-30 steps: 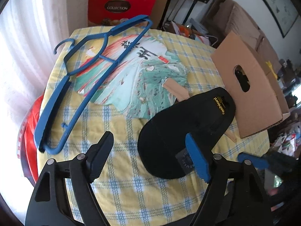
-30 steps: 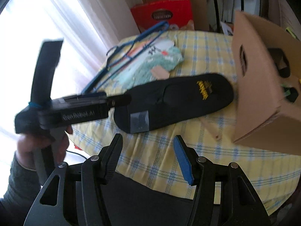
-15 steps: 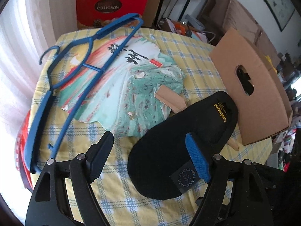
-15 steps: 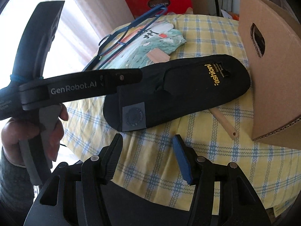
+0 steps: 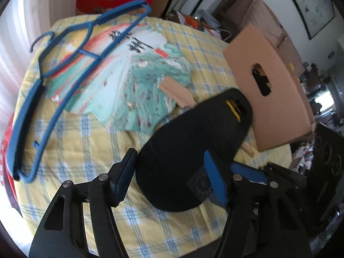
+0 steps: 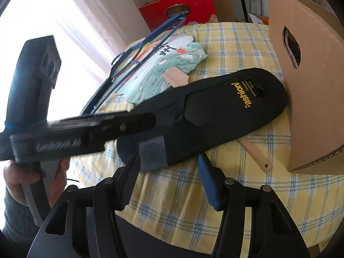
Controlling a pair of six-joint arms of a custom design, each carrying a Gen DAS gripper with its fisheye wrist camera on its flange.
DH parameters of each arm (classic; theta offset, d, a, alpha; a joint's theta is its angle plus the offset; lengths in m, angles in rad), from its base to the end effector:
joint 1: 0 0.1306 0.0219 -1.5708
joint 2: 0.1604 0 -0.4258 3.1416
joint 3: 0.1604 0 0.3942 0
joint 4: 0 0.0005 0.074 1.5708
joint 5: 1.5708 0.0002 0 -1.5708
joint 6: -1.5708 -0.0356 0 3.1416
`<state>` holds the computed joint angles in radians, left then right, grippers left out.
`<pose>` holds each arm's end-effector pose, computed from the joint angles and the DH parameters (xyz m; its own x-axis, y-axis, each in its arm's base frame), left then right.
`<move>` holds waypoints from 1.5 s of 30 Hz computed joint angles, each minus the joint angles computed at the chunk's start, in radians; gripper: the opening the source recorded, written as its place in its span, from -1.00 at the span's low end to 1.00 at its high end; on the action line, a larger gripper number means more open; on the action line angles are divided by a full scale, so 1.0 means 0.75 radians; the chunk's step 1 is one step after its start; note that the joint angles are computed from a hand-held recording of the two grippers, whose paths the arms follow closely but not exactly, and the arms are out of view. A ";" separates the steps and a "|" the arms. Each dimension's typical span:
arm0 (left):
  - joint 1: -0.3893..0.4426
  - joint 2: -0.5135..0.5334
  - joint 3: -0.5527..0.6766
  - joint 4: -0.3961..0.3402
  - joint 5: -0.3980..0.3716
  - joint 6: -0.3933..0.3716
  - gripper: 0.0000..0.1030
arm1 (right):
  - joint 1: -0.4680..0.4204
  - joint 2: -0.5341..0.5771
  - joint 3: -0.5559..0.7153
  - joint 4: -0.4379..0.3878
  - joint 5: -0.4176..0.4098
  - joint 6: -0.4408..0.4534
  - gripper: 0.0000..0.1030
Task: Organize objects
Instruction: 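Close the left gripper on the edge of the black insole, then lift the insole with the left gripper while the right gripper grasps its edge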
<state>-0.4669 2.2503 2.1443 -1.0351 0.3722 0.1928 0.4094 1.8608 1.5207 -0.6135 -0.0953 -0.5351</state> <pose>0.6863 -0.3610 0.2756 -0.9030 0.2553 -0.3455 0.3888 0.8279 -0.4043 0.5879 0.2582 0.2931 -0.8714 0.1753 -0.4583 -0.0028 0.9322 0.3619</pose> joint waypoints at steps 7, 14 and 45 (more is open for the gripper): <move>0.007 -0.052 -0.086 0.022 0.045 0.004 0.12 | -0.009 -0.006 -0.013 0.030 -0.005 -0.024 0.12; 0.038 -0.080 -0.137 0.010 0.135 0.022 0.10 | 0.001 -0.026 -0.039 0.087 -0.016 0.007 0.10; 0.067 -0.158 -0.299 0.139 0.253 0.057 0.13 | -0.072 -0.023 -0.092 0.353 -0.248 -0.312 -0.80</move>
